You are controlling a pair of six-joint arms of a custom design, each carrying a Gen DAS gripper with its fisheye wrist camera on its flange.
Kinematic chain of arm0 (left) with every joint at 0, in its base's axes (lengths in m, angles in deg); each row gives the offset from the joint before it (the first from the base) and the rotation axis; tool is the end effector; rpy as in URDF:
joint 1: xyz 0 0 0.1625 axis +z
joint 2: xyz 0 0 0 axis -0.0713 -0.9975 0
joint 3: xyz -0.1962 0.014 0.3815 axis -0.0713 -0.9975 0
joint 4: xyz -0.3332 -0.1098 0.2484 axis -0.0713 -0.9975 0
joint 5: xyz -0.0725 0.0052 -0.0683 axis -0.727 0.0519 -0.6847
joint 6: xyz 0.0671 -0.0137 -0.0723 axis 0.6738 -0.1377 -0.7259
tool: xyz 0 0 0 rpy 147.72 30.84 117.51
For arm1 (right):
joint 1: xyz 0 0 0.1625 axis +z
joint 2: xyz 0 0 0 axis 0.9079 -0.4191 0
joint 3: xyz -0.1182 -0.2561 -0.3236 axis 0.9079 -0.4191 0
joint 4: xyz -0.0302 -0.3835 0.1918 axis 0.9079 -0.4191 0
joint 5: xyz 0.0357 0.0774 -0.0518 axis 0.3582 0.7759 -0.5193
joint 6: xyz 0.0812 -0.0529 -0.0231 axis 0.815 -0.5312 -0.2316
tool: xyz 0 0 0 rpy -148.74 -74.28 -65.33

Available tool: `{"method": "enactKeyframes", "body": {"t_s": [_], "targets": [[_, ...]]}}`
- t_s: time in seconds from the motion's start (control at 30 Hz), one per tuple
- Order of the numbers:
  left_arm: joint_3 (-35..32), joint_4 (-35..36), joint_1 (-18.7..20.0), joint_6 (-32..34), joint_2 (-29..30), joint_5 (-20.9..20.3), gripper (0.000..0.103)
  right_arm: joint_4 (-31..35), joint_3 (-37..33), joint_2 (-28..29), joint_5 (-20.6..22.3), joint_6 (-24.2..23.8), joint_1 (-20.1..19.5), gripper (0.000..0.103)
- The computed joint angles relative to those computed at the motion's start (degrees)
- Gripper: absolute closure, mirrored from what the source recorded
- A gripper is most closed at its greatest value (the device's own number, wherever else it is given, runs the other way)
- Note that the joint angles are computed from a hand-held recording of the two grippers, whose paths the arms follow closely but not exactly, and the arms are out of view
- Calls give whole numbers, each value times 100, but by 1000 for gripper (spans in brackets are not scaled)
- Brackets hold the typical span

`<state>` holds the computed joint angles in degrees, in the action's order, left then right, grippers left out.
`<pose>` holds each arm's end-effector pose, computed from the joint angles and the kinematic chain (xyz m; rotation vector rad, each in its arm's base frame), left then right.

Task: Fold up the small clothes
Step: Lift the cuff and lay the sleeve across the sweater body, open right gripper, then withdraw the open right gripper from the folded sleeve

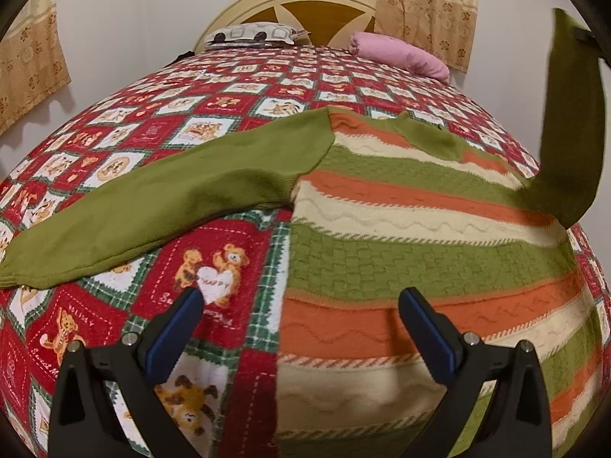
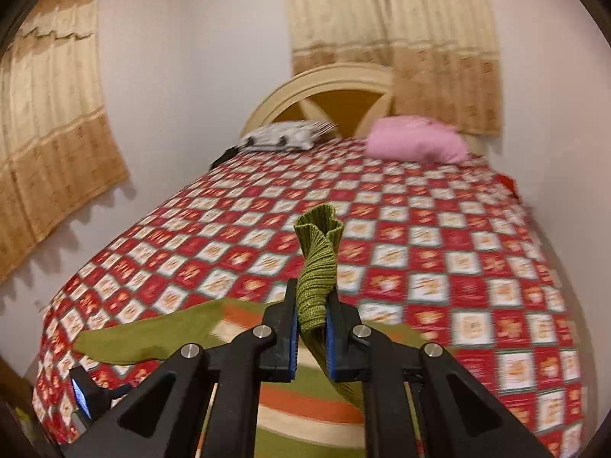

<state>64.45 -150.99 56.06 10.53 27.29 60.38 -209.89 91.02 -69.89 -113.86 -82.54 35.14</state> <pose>-0.2521 -0.6857 0.0673 -0.0853 2.1430 -1.0367 0.2875 -0.9095 0.3536 1.1202 -2.4376 0.8885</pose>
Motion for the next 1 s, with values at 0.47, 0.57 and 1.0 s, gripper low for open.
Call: {"method": "enactKeyframes", "body": {"t_s": [0.47,0.57,1.0], "targets": [[415,95,7,-284,-296,163,0,-415,1668,705,-353,364,-140,93],[412,264,12,-285,-353,198,0,376,1291,852,-159,391,-230,79],[-686,-820,95,1783,74,-388,1,-638,2866,-713,-191,86,-587,40]]}}
